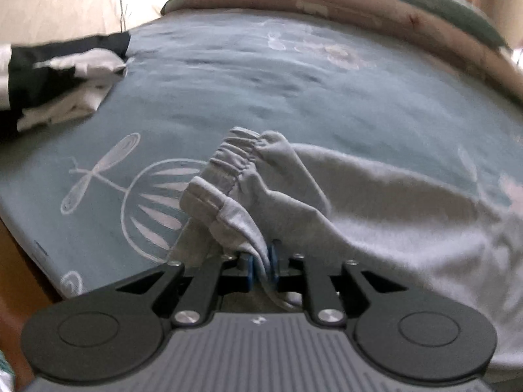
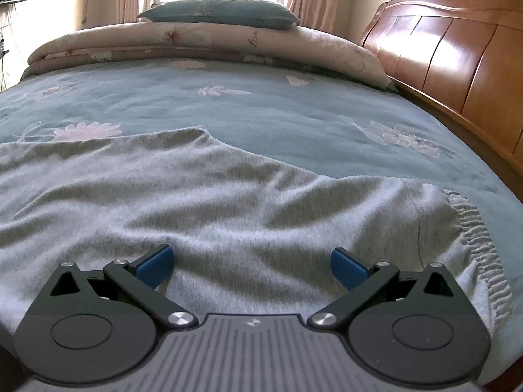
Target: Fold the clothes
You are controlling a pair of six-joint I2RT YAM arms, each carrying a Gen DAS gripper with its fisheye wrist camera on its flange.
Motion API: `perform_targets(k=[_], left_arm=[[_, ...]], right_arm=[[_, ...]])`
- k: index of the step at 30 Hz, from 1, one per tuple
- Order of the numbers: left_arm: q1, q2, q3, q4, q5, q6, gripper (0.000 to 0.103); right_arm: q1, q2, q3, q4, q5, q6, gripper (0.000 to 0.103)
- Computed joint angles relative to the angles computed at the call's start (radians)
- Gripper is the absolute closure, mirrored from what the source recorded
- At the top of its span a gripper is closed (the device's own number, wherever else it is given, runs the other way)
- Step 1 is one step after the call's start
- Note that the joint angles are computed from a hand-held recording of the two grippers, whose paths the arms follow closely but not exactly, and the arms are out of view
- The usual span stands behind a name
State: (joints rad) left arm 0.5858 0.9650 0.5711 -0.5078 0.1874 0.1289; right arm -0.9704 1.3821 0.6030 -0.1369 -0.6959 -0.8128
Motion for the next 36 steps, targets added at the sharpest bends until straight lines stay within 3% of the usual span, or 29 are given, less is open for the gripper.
perform_targets(k=[3, 5, 11, 15, 19, 22, 30, 33, 36], left_arm=[[0.068, -0.028, 0.027, -0.037, 0.057, 0.008, 0.076], [0.086, -0.068, 0.036, -0.051, 0.045, 0.015, 0.07], [0.131, -0.137, 0.051, -0.093, 0.154, 0.006, 0.07], [0.056, -0.175, 0.005, -0.068, 0.232, 0.0, 0.065], [-0.095, -0.106, -0.034, -0.037, 0.15, -0.023, 0.064], [-0.111, -0.083, -0.078, -0.039, 0.124, -0.007, 0.065], [-0.076, -0.333, -0.068, -0.268, 0.105, 0.25, 0.062], [-0.157, -0.408, -0.064, -0.27, 0.085, 0.33, 0.058], [-0.241, -0.387, -0.058, -0.248, 0.069, 0.313, 0.058]], right_arm=[[0.002, 0.0, -0.001, 0.002, 0.002, 0.007, 0.0], [0.005, -0.002, -0.005, 0.007, 0.005, 0.012, 0.0], [0.007, -0.001, -0.009, 0.016, 0.007, 0.02, 0.0], [0.007, 0.004, -0.005, 0.013, 0.006, 0.026, 0.0], [0.01, 0.006, -0.005, 0.013, 0.009, 0.033, 0.0], [0.012, 0.005, -0.005, 0.015, 0.011, 0.034, 0.0], [0.006, 0.025, 0.009, 0.002, -0.001, 0.041, 0.0], [0.01, 0.018, 0.006, -0.001, 0.003, 0.036, 0.0], [0.011, 0.007, -0.003, 0.002, -0.002, 0.016, 0.0]])
